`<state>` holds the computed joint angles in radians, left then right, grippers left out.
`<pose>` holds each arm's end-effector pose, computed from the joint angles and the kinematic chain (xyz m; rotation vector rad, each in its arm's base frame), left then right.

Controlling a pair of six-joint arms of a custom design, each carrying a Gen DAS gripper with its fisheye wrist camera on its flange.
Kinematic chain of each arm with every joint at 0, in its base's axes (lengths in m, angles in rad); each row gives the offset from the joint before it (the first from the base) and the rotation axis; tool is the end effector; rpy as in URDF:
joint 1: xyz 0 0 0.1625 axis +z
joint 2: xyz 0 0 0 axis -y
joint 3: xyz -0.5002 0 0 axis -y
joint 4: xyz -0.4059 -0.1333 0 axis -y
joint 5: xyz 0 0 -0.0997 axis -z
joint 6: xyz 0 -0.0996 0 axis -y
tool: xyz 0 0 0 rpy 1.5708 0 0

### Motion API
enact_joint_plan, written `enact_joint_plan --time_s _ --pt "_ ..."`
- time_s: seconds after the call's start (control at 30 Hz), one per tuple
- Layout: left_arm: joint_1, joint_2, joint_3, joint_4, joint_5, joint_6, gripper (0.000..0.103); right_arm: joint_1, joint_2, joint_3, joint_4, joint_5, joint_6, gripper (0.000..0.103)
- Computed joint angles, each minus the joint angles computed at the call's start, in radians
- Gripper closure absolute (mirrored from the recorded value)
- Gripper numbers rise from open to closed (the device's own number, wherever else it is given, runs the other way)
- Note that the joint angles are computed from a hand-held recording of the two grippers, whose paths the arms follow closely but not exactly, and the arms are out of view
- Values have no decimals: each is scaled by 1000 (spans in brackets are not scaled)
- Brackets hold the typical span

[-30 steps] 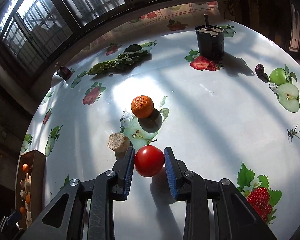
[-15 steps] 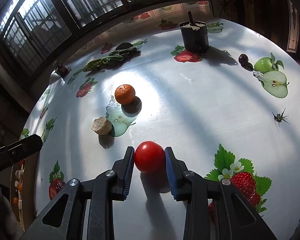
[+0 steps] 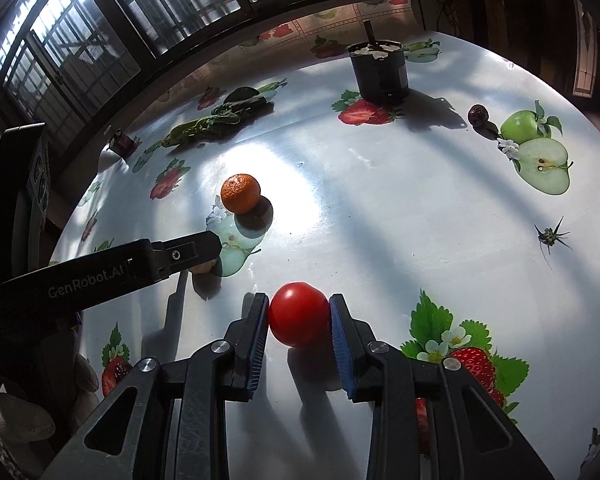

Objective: Organize fruits
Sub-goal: 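Carry the slice into the tray and release while the right gripper releases the tomato there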

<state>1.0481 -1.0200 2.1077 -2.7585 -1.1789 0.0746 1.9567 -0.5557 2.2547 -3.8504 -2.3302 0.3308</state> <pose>-0.1305 -0.5697 0.1476 0.7888 2.6557 -0.2573 0.2467 -0.4352 0.0181 -0.2232 -2.4435 1.0226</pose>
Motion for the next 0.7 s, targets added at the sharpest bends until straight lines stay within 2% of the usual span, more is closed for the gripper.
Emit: enact_joint_plan --time_s 0.03,0.23,0.37,0.6,0.7 --pt "-2 2 3 -3 3 2 76 1 0 0 0 -2 1 71" --pt "-3 -24 28 -30 7 -14 76 -4 -2 10 -33 18 -3 71" --pt "-11 -80 60 -39 -7 -9 76 -19 -3 33 -113 99 -13 71" --pt "-20 -232 131 -9 -37 -5 76 -41 4 55 -215 229 -32 71" --pt "-4 -338 164 11 -44 -8 76 -38 9 51 -228 248 -47 71"
